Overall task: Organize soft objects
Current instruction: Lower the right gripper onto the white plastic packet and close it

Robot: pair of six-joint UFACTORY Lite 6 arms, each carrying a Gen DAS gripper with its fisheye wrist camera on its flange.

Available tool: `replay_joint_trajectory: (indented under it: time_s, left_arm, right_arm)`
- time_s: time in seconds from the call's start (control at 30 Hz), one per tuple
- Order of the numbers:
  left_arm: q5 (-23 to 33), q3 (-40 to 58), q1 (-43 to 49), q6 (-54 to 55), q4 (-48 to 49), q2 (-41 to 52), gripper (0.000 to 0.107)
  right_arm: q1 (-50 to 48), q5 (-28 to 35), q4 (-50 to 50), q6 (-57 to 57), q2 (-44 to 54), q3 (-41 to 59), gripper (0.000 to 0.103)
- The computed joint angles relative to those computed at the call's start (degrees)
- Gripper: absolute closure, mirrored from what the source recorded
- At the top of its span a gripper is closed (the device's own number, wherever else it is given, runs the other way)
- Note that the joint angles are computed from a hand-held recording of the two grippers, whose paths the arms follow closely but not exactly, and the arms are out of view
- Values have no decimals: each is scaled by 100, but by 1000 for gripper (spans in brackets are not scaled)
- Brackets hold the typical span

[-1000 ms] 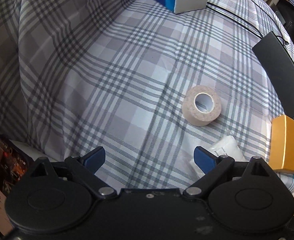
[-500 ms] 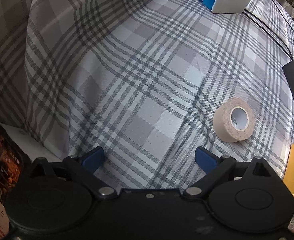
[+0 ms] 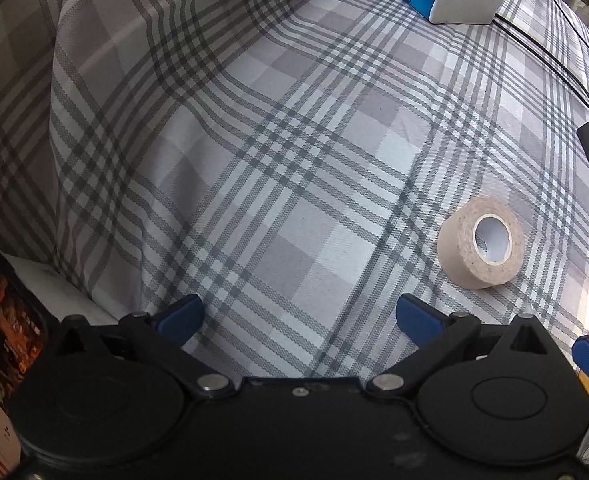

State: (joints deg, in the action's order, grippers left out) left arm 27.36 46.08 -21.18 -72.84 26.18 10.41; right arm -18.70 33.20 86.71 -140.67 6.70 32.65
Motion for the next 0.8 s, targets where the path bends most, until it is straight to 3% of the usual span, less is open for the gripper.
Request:
replay_joint_trajectory:
  time_s: [0.23,0.8]
  left_arm:
    - [-17,-36,12,23,-8,-30,4]
    - [-22,-68,12,17,-3,-68,4]
  right_arm:
    - [527,-714,1011,-966,136,-193,38]
    - [857,-895,2128,-1899,219,-303,37]
